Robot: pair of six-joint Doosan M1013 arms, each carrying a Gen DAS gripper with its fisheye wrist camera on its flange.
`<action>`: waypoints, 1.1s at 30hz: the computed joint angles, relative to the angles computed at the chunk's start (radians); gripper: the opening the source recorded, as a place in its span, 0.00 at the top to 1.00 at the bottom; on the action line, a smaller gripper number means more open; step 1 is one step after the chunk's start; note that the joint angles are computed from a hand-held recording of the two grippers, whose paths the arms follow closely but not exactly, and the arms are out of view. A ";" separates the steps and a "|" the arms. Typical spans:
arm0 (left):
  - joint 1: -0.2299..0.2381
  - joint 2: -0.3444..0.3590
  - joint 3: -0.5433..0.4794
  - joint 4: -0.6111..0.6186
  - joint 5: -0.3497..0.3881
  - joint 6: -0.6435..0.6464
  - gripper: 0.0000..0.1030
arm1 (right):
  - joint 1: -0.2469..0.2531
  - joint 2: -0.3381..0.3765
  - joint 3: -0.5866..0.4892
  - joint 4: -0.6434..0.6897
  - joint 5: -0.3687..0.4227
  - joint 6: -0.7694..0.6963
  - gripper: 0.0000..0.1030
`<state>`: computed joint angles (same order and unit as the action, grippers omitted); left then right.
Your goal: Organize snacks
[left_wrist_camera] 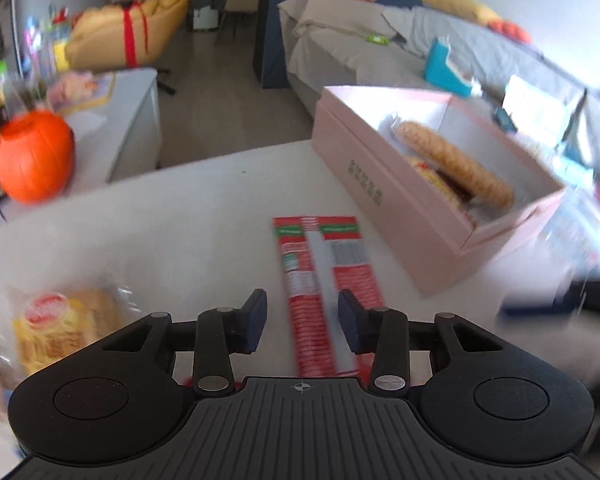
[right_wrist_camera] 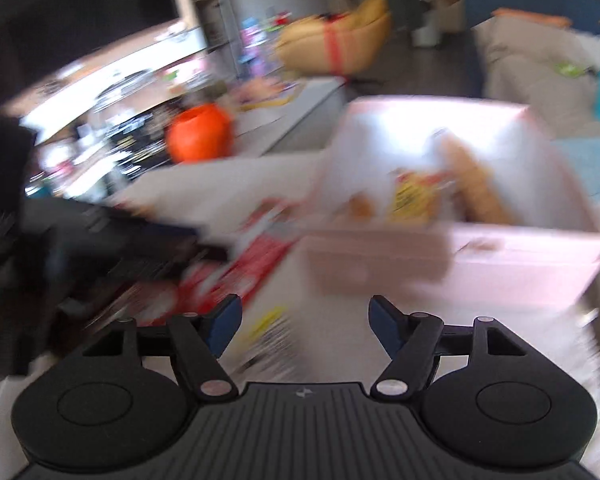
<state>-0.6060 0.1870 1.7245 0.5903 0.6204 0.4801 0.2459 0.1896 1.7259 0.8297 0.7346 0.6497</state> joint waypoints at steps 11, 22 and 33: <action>-0.043 0.049 -0.051 0.084 0.073 0.008 0.49 | -0.031 -0.077 0.091 -0.058 -0.158 0.005 0.31; -0.045 0.023 -0.027 -0.080 0.010 0.106 0.48 | -0.053 -0.014 0.034 -0.054 -0.481 0.228 0.22; -0.089 0.003 -0.008 -0.039 0.061 0.037 0.48 | -0.043 -0.003 0.016 0.081 -0.309 0.063 0.16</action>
